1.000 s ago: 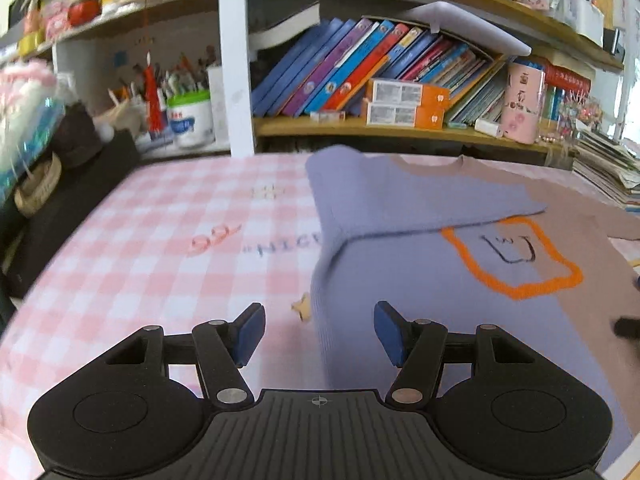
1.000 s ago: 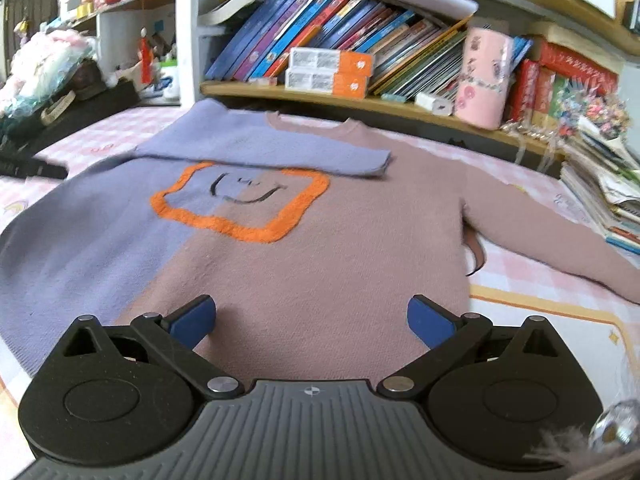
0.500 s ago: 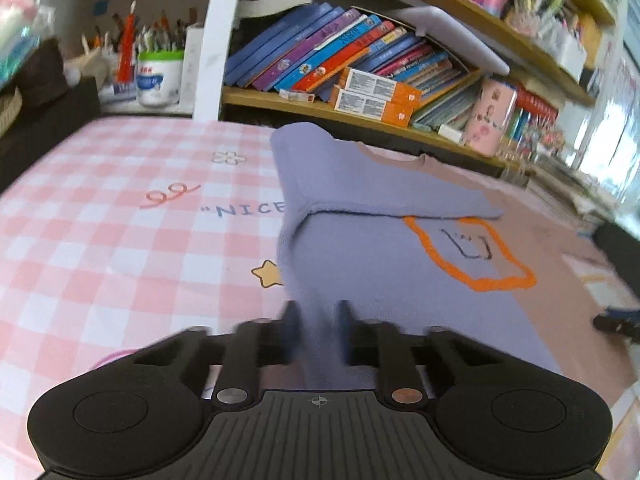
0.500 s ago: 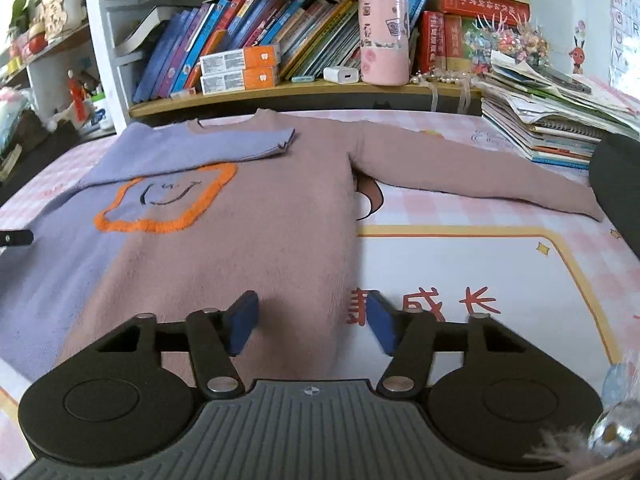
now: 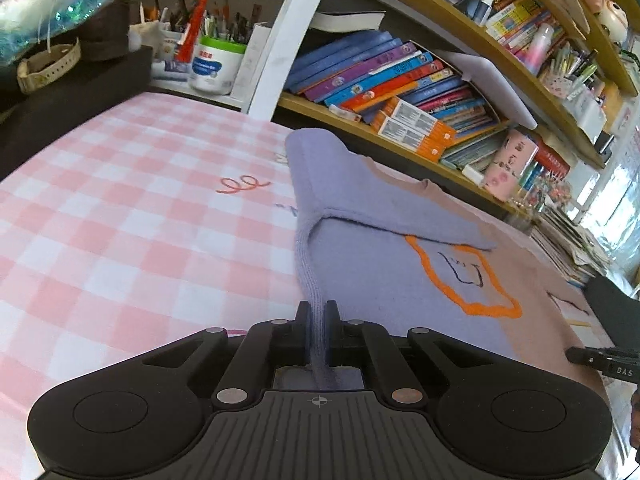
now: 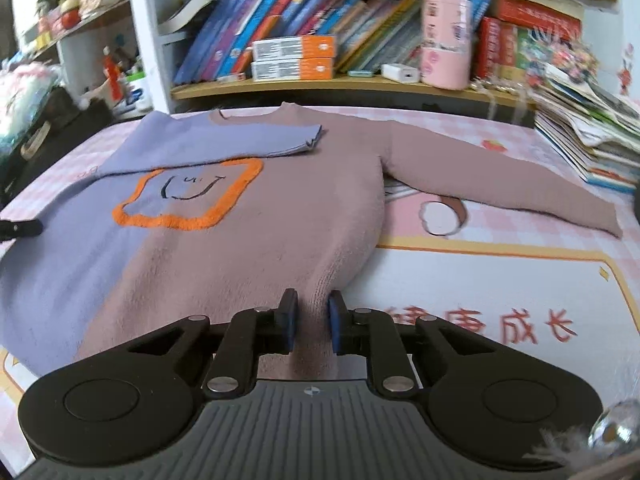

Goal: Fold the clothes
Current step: 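Grasp the lavender side edge with the left tool and fold it toward the print, then grasp the pink sleeve cuff with the right tool and lift it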

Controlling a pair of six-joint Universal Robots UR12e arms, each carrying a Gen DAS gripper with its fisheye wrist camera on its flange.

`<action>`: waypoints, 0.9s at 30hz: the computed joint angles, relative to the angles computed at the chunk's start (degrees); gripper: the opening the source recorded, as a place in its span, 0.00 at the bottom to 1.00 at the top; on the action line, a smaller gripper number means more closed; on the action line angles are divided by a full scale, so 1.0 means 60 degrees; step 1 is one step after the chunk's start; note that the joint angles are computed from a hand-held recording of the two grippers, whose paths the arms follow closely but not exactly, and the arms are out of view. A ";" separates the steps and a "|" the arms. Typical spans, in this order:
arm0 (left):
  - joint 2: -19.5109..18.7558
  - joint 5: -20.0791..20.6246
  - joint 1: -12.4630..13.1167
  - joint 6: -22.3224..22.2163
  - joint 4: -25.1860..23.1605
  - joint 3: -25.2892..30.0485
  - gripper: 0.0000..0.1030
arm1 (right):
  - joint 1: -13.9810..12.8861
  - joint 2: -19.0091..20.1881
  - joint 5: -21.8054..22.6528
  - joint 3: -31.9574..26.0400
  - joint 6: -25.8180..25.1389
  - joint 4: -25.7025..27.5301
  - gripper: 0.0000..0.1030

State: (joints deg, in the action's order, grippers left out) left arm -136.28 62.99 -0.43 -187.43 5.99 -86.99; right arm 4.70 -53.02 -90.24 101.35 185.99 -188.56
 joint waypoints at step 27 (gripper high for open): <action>0.0072 0.1779 -0.0588 0.3304 0.2009 -0.0394 0.86 | -0.1616 0.0108 -0.2605 -0.1101 0.4331 0.1768 0.53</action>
